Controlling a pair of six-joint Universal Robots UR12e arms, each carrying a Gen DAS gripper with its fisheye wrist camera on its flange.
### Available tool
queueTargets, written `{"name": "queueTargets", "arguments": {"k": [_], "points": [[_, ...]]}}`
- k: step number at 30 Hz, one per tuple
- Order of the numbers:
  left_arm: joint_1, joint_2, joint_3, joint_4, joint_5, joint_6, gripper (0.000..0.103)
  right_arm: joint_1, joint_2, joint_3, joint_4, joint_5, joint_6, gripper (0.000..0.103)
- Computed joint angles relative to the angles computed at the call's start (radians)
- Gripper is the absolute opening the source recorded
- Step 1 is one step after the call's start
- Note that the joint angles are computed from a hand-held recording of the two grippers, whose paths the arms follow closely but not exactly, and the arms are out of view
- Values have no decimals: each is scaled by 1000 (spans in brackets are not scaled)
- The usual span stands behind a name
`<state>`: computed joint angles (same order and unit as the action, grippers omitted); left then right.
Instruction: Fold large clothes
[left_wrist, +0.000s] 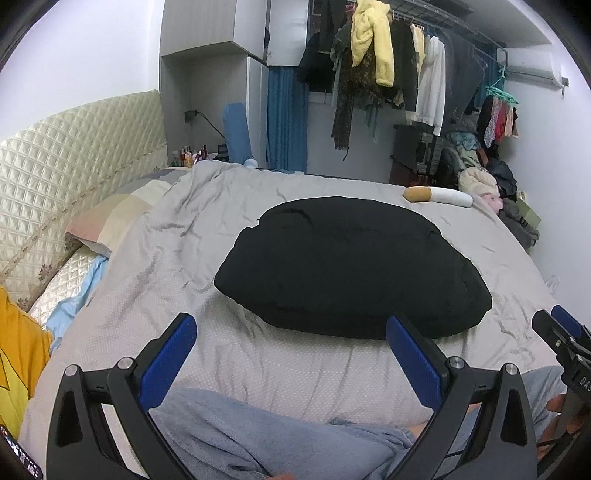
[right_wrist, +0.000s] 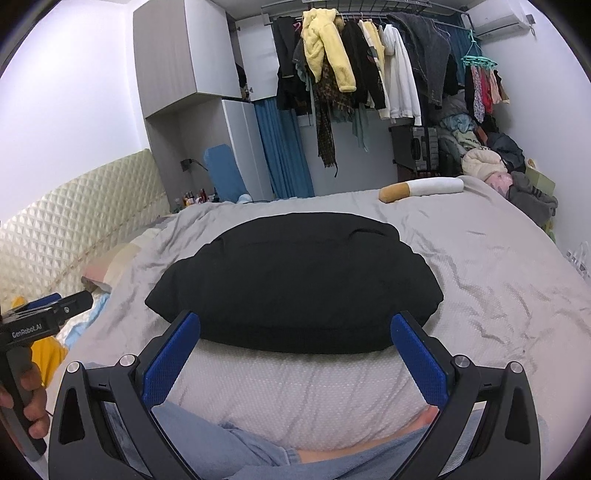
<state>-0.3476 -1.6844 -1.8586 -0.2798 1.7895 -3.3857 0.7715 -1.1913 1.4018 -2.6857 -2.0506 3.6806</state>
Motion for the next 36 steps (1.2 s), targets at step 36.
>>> {"name": "queueTargets", "arguments": {"k": [36], "points": [[1,23,-21,17,-32,23,103,18,6,-3,-14,-48,-5,103]]}}
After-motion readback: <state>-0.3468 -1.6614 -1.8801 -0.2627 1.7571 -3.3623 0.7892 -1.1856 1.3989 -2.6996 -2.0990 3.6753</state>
